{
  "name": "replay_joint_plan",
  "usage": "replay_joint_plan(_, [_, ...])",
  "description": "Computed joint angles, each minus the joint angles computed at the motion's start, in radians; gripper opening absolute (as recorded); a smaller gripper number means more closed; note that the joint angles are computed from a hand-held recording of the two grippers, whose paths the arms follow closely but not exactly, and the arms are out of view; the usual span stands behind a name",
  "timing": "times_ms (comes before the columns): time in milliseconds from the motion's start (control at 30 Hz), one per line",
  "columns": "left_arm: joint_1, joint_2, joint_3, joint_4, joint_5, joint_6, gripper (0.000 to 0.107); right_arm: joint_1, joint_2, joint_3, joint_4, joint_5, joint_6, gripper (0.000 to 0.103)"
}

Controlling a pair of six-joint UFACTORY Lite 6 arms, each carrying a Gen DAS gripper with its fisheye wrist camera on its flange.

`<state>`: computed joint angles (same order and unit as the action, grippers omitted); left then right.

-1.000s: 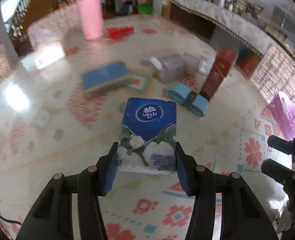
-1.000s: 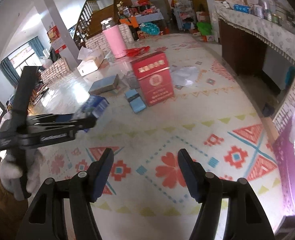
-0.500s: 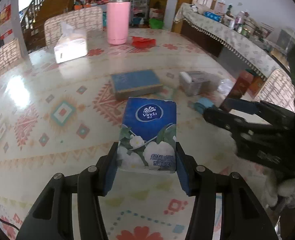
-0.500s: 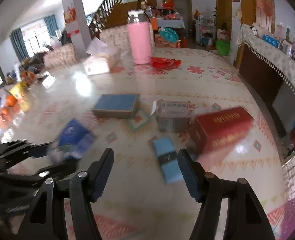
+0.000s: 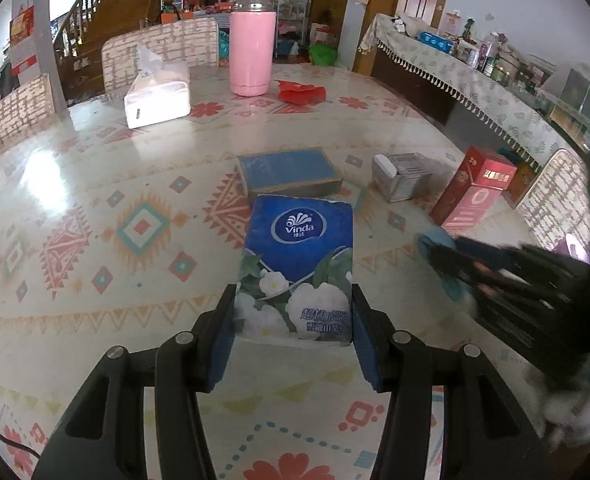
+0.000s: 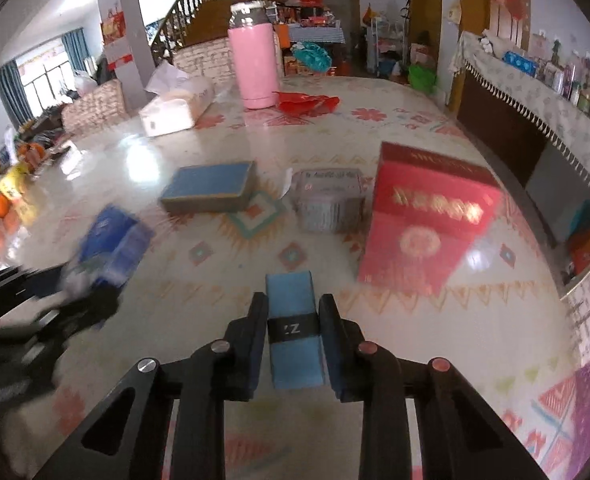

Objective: Collect trash
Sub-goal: 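Grasp the blue Vinda tissue pack with the left gripper while the right grasps the light-blue pack, then carry both tissue packs to the purple basket and open both grippers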

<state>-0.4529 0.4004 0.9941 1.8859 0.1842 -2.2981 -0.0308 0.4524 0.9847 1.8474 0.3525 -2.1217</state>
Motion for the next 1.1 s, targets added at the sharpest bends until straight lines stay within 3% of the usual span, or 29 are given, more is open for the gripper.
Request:
replay_joint_plan(233, [-0.033, 0.028, 0.013, -0.095, 0.058, 0.09, 0.052, -0.222, -0.315, -0.315, -0.188, 0.173, 0.02, 0.029])
replay_joint_plan(367, [-0.053, 0.043, 0.023, -0.114, 0.071, 0.106, 0.052, -0.422, -0.416, -0.382, -0.359, 0.308, 0.088, 0.029])
replay_joint_plan(467, [-0.085, 0.053, 0.054, -0.286, 0.114, 0.257, 0.052, -0.559, -0.448, -0.385, -0.446, 0.395, 0.109, 0.029])
replay_joint_plan(767, [-0.283, -0.016, 0.104, -0.588, 0.232, 0.489, 0.052, -0.848, -0.344, -0.245, -0.59, 0.604, 0.123, 0.029])
replay_joint_plan(933, [-0.413, 0.07, 0.318, -0.773, 0.3, 0.701, 0.052, -0.968, -0.221, -0.113, -0.628, 0.686, 0.142, 0.029])
replay_joint_plan(1100, [-0.503, 0.3, 0.712, -1.023, 0.367, 1.015, 0.052, -1.08, -0.083, 0.064, -0.656, 0.75, 0.177, 0.029])
